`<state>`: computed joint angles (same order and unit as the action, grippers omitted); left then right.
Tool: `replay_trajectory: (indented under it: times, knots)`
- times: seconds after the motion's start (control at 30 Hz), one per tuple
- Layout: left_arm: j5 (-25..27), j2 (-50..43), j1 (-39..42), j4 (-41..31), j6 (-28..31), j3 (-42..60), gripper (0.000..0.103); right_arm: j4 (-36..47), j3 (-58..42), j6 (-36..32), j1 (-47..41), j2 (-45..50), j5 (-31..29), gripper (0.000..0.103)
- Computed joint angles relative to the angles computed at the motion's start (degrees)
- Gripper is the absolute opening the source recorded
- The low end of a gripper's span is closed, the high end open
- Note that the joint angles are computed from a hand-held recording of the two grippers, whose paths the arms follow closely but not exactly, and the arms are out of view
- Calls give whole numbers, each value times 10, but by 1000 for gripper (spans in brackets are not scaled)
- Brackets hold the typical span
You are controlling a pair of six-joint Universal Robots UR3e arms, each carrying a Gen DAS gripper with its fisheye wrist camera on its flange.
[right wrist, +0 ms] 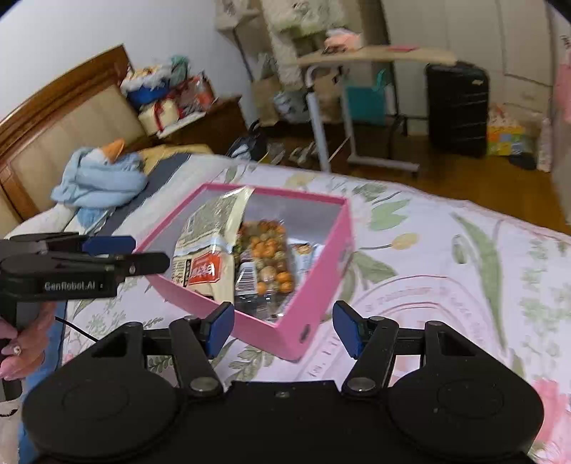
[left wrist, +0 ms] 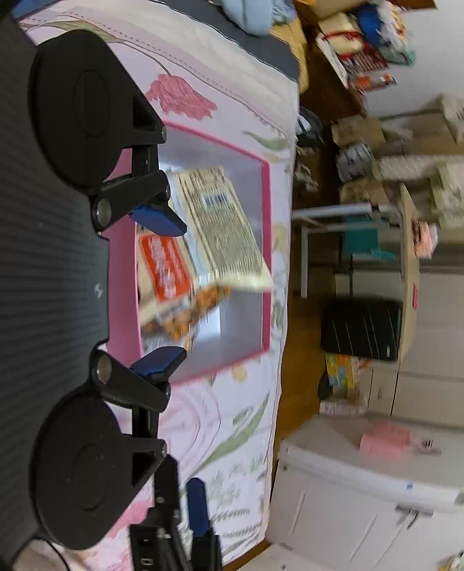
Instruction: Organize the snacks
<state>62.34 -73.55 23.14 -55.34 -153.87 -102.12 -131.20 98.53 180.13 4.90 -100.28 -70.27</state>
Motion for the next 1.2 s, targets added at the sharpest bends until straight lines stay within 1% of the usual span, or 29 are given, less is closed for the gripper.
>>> replay_trajectory:
  times: [0.13, 0.27, 0.37, 0.43, 0.63, 0.8, 0.87, 0.93, 1.0, 1.13, 1.2]
  knots:
    - [-6, 36, -23, -46, -11, 12, 69, 6, 37, -7, -3, -79, -48, 67]
    - [-19, 69, -42, -96, -26, 14, 69, 37, 74, -6, -29, -161, -56, 69]
    - [-44, 94, -46, -144, -15, 12, 69, 64, 92, 2, -39, -210, -71, 69]
    - [-48, 108, -53, -164, -17, 9, 70, 70, 105, 13, -33, -235, -91, 70]
    - [6, 132, -113, -126, -40, -31, 70, 90, 140, 39, -15, -296, -154, 72]
    - [18, 140, -128, -124, -55, -45, 71, 105, 158, 54, 0, -329, -190, 75]
    - [25, 143, -132, -119, -60, -50, 71, 119, 160, 60, -1, -342, -198, 78]
    - [32, 145, -139, -114, -72, -55, 74, 125, 164, 70, 4, -351, -212, 81]
    - [49, 149, -152, -100, -80, -64, 75, 132, 161, 92, 28, -346, -246, 82]
    - [83, 159, -176, -69, -92, -82, 83, 161, 159, 95, 17, -364, -239, 83]
    - [87, 164, -180, -62, -93, -88, 89, 155, 159, 118, 42, -359, -271, 92]
